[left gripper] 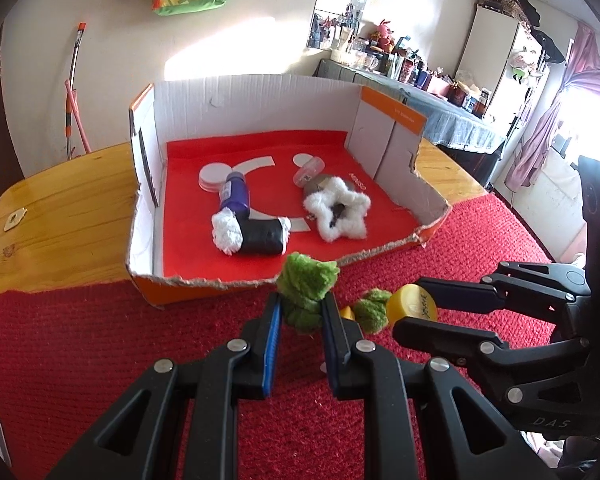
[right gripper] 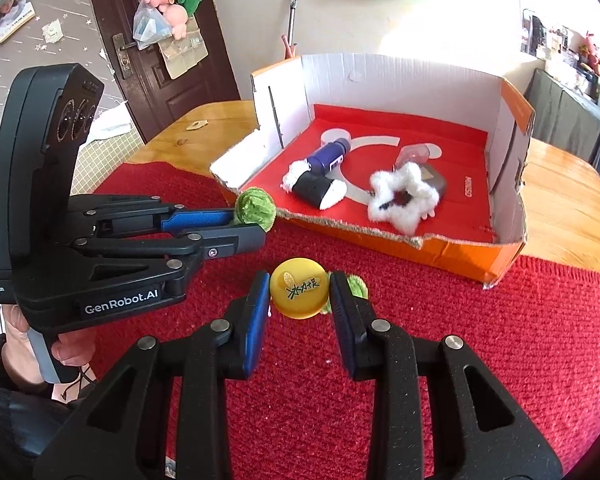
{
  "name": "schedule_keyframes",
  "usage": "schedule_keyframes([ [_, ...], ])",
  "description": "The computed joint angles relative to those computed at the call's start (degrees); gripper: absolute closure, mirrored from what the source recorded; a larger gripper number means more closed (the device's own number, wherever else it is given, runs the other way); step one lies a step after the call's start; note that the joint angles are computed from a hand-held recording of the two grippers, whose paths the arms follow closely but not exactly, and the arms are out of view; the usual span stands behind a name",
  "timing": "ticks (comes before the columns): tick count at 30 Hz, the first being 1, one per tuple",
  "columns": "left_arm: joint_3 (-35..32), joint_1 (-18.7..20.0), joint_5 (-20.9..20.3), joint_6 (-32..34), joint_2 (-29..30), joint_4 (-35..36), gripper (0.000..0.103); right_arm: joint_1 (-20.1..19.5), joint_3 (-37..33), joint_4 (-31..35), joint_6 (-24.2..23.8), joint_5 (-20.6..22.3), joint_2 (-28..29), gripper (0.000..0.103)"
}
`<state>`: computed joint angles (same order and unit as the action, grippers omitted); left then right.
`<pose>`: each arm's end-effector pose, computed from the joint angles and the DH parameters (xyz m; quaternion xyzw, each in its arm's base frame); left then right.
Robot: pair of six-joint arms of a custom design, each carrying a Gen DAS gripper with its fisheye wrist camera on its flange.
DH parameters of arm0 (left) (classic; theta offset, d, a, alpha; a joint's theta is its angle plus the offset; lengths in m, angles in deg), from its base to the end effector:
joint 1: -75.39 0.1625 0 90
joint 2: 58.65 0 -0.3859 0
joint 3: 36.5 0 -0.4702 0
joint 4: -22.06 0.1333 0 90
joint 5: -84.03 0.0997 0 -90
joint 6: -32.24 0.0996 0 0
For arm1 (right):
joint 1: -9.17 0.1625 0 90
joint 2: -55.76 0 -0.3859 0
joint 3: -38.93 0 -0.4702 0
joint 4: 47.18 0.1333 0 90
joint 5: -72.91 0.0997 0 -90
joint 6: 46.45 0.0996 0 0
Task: Organize objects
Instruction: 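Reach the left tool to the green plush ball while the right tool approaches the yellow lid, then carry the green ball and yellow lid over the box with both tools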
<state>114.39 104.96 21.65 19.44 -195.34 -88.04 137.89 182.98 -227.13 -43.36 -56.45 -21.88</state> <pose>-0.1578 -0.2959 0.2343 0.3804 0.8922 -0.1823 0.1615 0.3005 -0.2627 0.0778 0.2166 -0.8986 0.2971 0.2394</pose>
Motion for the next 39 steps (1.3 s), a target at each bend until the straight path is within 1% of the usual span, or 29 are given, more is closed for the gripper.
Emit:
schedule_keyframes([
  [6,-1.2,1.2,-0.2,0.9,2.7,-2.1,0.083,-0.1,-1.0,0.3,-0.9,0.5,0.0,0.074],
  [19,-4.3,4.1,0.3,3.9,10.0,-6.6,0.083,-2.0,-2.5,0.8,-3.0,1.1,-1.1,0.074],
  [23,-5.4,4.8,0.4,4.9,12.3,-7.2,0.083,-2.8,-3.5,2.7,-3.3,0.6,-1.6,0.074],
  [29,-7.4,7.1,-0.5,6.3,16.2,-6.8,0.083,-5.0,-4.8,6.7,-3.0,0.8,-2.5,0.074],
  [33,-8.2,7.9,0.2,7.5,17.9,-5.9,0.083,-6.8,-5.5,9.7,-2.4,1.6,-2.9,0.074],
  [39,-9.2,8.5,0.9,9.6,20.2,-4.8,0.083,-8.5,-6.1,11.8,-2.1,2.4,-2.6,0.074],
])
